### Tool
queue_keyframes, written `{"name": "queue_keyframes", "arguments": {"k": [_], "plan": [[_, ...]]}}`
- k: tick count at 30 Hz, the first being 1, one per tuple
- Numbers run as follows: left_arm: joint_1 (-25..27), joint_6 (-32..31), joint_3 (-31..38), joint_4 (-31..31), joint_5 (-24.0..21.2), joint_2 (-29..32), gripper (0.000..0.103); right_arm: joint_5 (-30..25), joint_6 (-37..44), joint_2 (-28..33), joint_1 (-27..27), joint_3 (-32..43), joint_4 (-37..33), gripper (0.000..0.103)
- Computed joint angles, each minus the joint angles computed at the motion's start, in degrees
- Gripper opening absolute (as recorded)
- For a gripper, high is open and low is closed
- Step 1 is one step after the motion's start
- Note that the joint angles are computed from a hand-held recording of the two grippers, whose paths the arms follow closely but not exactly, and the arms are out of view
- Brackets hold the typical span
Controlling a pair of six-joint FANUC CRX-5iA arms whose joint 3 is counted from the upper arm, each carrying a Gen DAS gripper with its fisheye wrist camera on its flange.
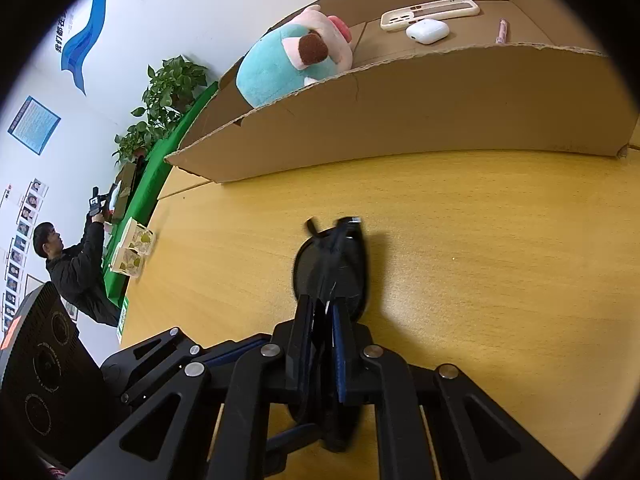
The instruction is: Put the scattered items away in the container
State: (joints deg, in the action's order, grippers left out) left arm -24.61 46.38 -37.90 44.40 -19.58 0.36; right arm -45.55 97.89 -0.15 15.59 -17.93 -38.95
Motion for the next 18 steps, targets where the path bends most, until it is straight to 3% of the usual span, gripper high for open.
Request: {"name": "queue_keyframes", "arguments": {"k": [2, 15, 18], "plan": [[0.0, 1.7, 1.0, -2.1, -1.1, 0.8, 0.045, 0.1, 0.4, -0.1, -0.2, -0.2, -0.8, 0.009], [0.0, -7.7, -1.5, 11.0, -4.0, 0.5, 0.042, -0.8, 3.0, -0.7, -2.0, -0.7, -4.5, 0.008], [0.5, -5.6, -1.4, 9.5, -3.8, 0.2, 0.03, -1.3, 4.1, -0.6, -2.6, -0.7, -6.3, 0.008]]}}
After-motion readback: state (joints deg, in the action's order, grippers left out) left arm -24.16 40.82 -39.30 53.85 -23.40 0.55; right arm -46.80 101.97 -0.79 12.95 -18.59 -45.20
